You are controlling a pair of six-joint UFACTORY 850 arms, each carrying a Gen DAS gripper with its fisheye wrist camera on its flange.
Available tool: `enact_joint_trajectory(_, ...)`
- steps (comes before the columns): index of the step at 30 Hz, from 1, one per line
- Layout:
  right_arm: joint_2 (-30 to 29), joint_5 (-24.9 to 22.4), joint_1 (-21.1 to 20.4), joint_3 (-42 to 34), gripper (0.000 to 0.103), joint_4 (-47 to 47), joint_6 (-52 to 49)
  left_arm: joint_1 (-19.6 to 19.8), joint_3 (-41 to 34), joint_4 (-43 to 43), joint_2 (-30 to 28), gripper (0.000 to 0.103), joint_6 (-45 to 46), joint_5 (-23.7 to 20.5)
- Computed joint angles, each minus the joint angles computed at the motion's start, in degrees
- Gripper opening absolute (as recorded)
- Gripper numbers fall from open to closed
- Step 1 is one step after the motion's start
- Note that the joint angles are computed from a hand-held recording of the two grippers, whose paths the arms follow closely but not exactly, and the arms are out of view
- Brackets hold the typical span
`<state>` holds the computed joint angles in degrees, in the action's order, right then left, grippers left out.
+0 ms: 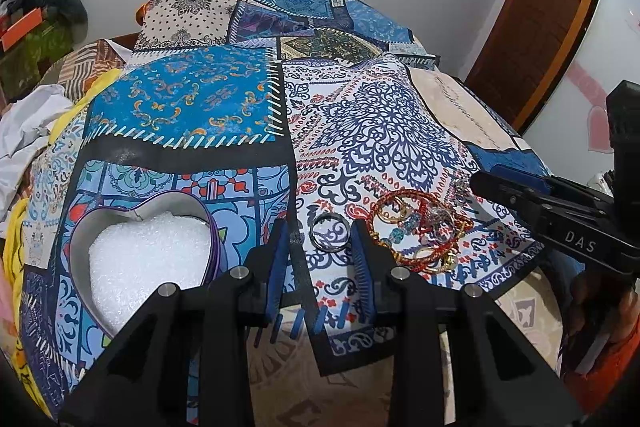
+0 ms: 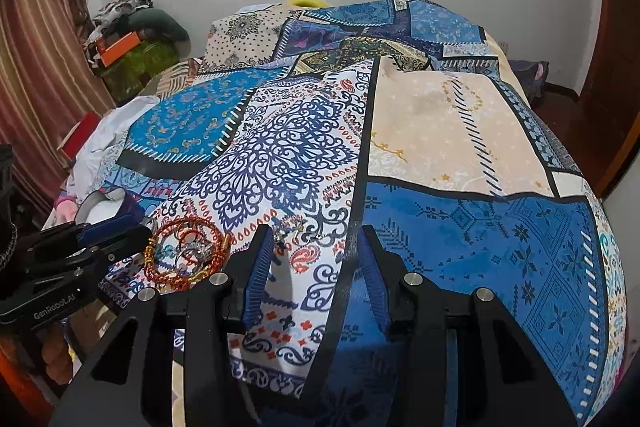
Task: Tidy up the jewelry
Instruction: 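Grasp a silver ring with the left gripper while the right gripper grasps a small earring, then move left gripper's ring and right gripper's earring over the heart box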
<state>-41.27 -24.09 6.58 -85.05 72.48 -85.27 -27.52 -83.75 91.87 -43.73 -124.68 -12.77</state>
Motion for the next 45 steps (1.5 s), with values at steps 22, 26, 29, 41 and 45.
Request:
enact_joint_trajectory(22, -1.0, 0.7, 0.8, -1.2, 0.012, -2.4, 0.6, -0.1, -0.2, 7.5, -0.7, 0.02, -7.6, -0.7)
enact_joint_trajectory(26, -0.7, 1.0, 0.8, -0.9, 0.012, -2.6, 0.8, -0.3, 0.3, 7.8, -0.2, 0.02, -8.3, -0.9)
enact_joint_trajectory(29, -0.2, 1.0, 0.8, -0.4, 0.012, -1.8, 0.3, -0.7, 1.1, 8.4, 0.7, 0.02, -8.7, -1.8)
enact_joint_trajectory(41, 4.6, 1.0, 0.7, 3.8, 0.009, 7.5, -8.4, -2.0, 5.6, 14.6, 5.7, 0.02, -15.6, -5.8)
enact_joint_trajectory(45, 6.7, 1.2, 1.2, 5.6, 0.009, 12.0, -13.0, -2.2, 7.6, 17.0, 7.7, 0.02, -17.8, -7.6)
